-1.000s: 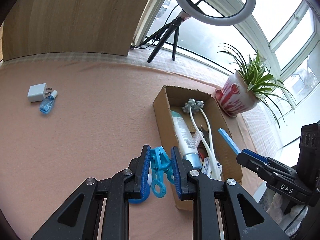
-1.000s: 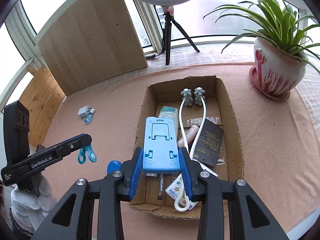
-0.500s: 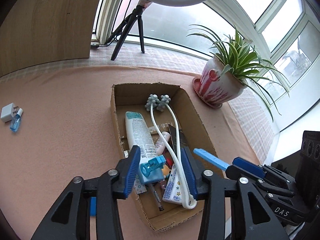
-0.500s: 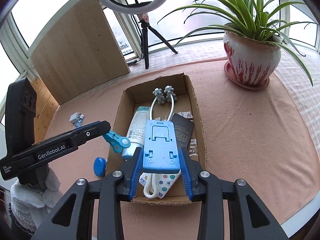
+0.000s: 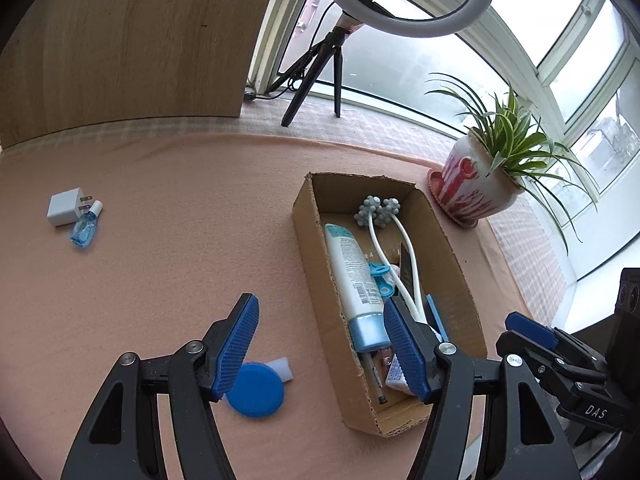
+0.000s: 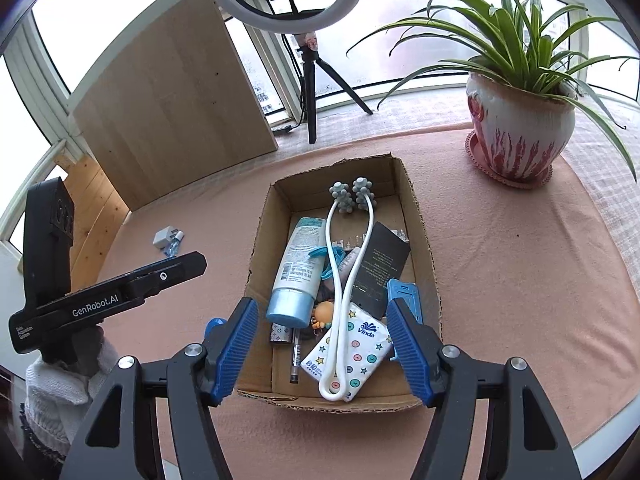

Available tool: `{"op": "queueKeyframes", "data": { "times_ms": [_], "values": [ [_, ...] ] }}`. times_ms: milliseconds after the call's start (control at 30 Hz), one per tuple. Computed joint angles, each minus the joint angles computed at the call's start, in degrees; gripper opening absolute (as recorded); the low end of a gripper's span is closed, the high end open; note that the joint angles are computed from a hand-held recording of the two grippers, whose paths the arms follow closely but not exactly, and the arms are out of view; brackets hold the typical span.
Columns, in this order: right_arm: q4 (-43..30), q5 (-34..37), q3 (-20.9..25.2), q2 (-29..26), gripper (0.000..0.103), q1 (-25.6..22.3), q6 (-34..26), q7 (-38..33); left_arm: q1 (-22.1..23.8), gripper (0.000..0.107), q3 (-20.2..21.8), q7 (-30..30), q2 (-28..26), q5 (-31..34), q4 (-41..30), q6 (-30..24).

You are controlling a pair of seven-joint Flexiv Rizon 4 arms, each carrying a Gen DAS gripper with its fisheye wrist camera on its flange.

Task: Organize objects
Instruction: 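Move the left tool to the blue cap and close on it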

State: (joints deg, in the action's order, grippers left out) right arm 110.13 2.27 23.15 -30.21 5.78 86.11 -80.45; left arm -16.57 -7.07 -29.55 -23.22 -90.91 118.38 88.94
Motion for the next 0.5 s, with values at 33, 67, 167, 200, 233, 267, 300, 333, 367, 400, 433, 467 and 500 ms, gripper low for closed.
{"op": "queueKeyframes", "data": {
  "times_ms": [33, 67, 167, 200, 233, 267, 300, 333, 367, 400, 433, 467, 500],
  "values": [
    [-0.2, 0.2, 0.8, -0.1, 0.063, -0.4, -0.3, -0.3, 0.3, 0.068, 0.3, 0.6, 0.3, -0.9, 0.4, 0.0],
    [-0.3, 0.5, 1.3, -0.2, 0.063, -0.5, -0.5, -0.5, 0.4, 0.068, 0.7, 1.1, 0.5, -1.6, 0.8, 0.0],
    [-0.9, 1.5, 3.3, -0.7, 0.063, -1.2, -1.1, -1.3, 1.6, 0.068, 2.1, 0.2, 1.2, 0.0, 2.9, -1.2],
    [-1.2, 2.0, 4.2, -0.9, 0.063, -1.6, -1.4, -1.7, 2.2, 0.068, 2.3, -0.8, 1.2, 1.8, 3.6, -1.6],
    [-1.4, 2.6, 4.9, -1.1, 0.063, -1.8, -1.7, -2.0, 2.9, 0.068, 2.4, -2.1, 1.2, 4.1, 4.4, -1.8],
    [-1.7, 3.2, 5.3, -1.3, 0.063, -1.8, -1.9, -2.1, 3.7, 0.068, 2.2, -2.7, 1.1, 5.7, 5.0, -1.8],
    [-1.8, 3.8, 5.6, -1.5, 0.063, -1.6, -2.2, -2.0, 4.5, 0.068, 1.8, -3.1, 0.9, 7.2, 5.5, -2.0],
    [-2.0, 4.4, 6.0, -1.6, 0.063, -1.7, -2.4, -2.1, 5.3, 0.068, 1.8, -4.8, 0.7, 10.2, 6.1, -2.6],
    [-2.1, 4.9, 6.3, -1.7, 0.063, -1.6, -2.5, -2.2, 5.9, 0.068, 1.9, -6.6, 0.3, 13.3, 6.6, -3.3],
    [-2.1, 5.3, 6.1, -1.7, 0.063, -1.4, -2.7, -2.0, 6.3, 0.068, 1.6, -7.3, -0.1, 14.9, 7.0, -3.4],
    [-2.0, 5.6, 5.7, -1.6, 0.063, -0.8, -2.8, -1.7, 6.7, 0.068, 1.2, -8.0, -0.6, 16.6, 7.1, -3.5],
    [-1.8, 5.7, 5.2, -1.4, 0.063, -0.3, -2.9, -1.5, 7.1, 0.068, 0.9, -8.8, -1.0, 18.3, 7.3, -3.7],
    [-1.8, 5.9, 5.0, -1.3, 0.063, 0.0, -3.0, -1.4, 7.4, 0.068, 0.7, -9.8, -1.7, 20.1, 7.3, -3.7]
  ]
}}
